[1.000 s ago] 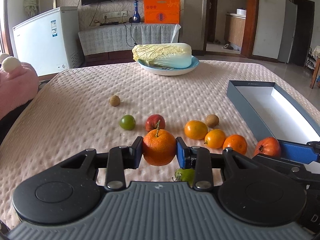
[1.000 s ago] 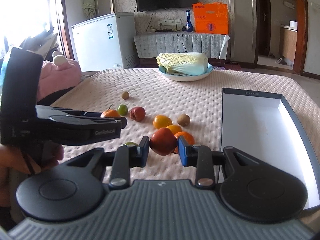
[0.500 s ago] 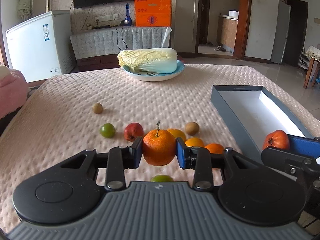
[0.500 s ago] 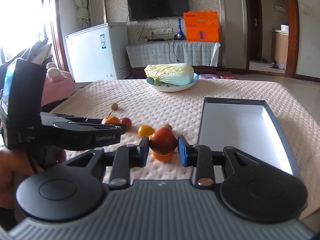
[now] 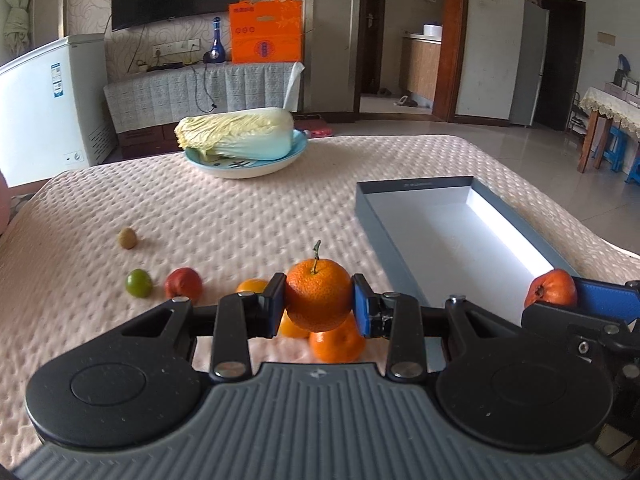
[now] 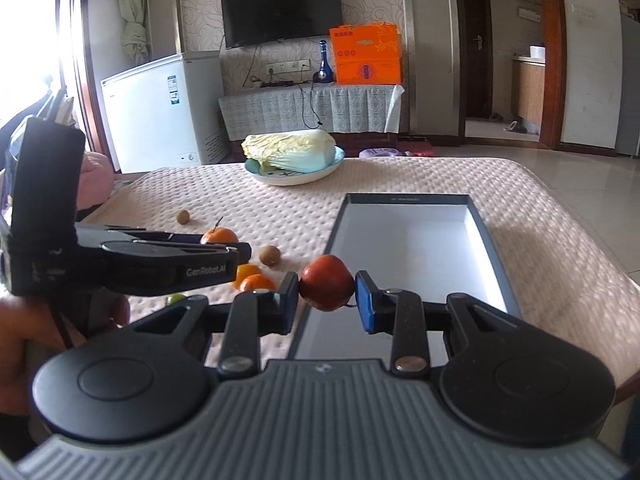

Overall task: Organize fruits
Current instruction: 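Carry the tangerine with the left gripper while the right gripper carries the red tomato to the box, then open the left gripper over the box while the right gripper releases the red tomato inside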

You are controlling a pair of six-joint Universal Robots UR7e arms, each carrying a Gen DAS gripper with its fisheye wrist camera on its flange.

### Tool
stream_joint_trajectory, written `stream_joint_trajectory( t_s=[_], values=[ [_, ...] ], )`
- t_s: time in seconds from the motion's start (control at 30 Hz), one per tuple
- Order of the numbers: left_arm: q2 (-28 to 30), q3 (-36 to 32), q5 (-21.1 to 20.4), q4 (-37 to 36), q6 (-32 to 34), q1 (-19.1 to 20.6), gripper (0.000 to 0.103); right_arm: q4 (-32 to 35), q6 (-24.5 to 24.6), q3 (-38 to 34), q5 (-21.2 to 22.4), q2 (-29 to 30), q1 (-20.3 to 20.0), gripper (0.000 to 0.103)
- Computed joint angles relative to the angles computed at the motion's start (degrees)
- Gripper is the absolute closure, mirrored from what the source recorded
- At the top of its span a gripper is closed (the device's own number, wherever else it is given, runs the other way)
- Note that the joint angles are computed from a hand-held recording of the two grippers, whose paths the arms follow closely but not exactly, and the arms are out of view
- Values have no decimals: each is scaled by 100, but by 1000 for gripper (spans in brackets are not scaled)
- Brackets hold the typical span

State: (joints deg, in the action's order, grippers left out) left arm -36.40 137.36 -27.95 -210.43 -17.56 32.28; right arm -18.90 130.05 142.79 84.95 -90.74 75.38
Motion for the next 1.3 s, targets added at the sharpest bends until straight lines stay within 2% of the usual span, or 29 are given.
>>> stream_joint_trajectory(
  t_s=[0.37, 0.57, 1.3],
  values=[
    [335, -477, -306, -198, 454, 88, 63, 241, -35, -17, -69, -363, -413, 69],
    [524, -689, -465, -208, 573, 68, 63, 297, -119, -20, -49, -397, -491, 69],
    [1020, -1313, -952, 132, 550, 128, 63, 451, -293, 5, -26, -630, -897, 69]
  ],
)
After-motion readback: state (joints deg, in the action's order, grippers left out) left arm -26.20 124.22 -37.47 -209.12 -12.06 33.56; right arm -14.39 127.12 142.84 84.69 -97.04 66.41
